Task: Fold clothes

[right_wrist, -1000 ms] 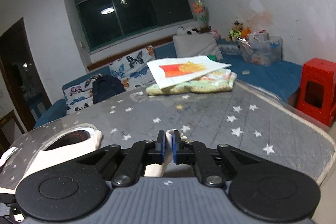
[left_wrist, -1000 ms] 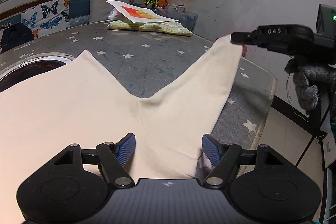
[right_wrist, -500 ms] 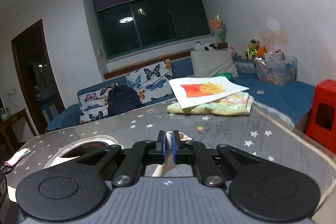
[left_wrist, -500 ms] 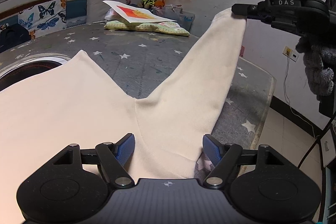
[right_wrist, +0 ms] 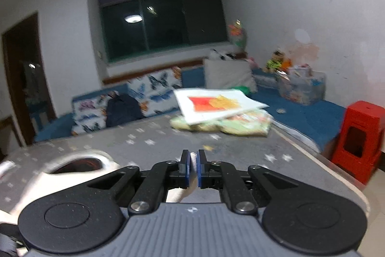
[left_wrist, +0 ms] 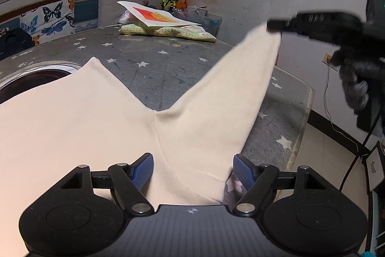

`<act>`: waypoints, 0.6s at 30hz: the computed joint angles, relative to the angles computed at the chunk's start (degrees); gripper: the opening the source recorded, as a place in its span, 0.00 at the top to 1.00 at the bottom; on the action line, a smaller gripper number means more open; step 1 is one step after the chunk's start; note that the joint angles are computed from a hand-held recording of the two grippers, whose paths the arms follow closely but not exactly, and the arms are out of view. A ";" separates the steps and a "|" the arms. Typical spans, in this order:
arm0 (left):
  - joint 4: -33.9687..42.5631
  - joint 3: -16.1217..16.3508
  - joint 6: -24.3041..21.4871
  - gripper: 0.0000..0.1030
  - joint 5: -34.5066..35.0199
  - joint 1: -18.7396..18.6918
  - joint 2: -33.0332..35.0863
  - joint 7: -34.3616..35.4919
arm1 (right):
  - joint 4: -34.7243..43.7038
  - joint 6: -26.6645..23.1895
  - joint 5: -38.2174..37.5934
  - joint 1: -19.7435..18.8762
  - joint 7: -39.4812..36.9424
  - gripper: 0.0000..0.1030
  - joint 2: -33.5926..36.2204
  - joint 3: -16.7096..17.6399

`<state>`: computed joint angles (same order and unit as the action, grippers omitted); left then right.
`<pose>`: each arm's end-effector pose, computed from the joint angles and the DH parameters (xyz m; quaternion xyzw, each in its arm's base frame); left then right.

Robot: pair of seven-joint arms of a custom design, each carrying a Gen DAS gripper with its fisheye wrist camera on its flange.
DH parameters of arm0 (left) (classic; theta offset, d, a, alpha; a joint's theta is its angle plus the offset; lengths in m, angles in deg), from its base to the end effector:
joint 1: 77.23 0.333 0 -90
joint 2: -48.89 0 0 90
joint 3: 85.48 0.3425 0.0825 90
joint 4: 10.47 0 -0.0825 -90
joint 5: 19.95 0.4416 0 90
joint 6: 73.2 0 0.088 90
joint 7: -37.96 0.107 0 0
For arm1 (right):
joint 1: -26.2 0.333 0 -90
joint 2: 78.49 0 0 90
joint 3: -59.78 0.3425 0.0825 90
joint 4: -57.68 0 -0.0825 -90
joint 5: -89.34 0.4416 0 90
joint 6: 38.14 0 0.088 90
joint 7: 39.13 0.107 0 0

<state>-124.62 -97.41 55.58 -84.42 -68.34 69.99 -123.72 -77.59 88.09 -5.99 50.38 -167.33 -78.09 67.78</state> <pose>0.6554 -0.0563 0.2693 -0.1998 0.8791 -0.4326 0.0026 0.4825 0.2633 0.3229 -0.3630 0.7442 -0.4516 0.3323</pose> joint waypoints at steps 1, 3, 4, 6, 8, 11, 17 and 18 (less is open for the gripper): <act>0.01 -0.01 -0.06 0.26 0.01 0.03 0.02 0.08 | -0.15 0.23 1.42 -0.17 -0.35 0.95 0.45 -0.18; 0.04 0.00 -0.04 0.26 0.09 0.05 0.05 0.24 | -0.08 0.32 3.80 -0.37 -1.57 0.95 1.49 -0.46; 0.04 -0.01 0.00 0.26 0.13 0.04 0.03 0.29 | -0.01 0.93 4.93 -0.61 -1.99 0.95 2.23 -0.79; 0.03 0.00 0.12 0.25 0.26 -0.01 0.00 0.23 | 0.09 1.76 6.80 -0.82 -2.95 0.95 3.33 -1.24; 0.03 0.00 0.35 0.25 0.33 -0.11 -0.07 -0.12 | 0.21 3.63 8.32 -1.20 -4.34 0.94 4.20 -1.82; 0.02 0.10 0.37 0.24 0.42 -0.08 -0.28 -1.24 | 0.52 4.54 10.36 -1.32 -5.62 0.90 5.27 -2.33; -0.62 0.22 0.90 0.17 -2.23 0.53 -1.54 -0.78 | 1.25 3.44 9.50 -0.18 -5.82 0.63 5.47 -2.21; -0.82 0.29 1.28 0.16 -2.88 0.58 -1.82 -0.45 | 1.49 3.73 9.11 -0.07 -6.01 0.57 5.61 -2.18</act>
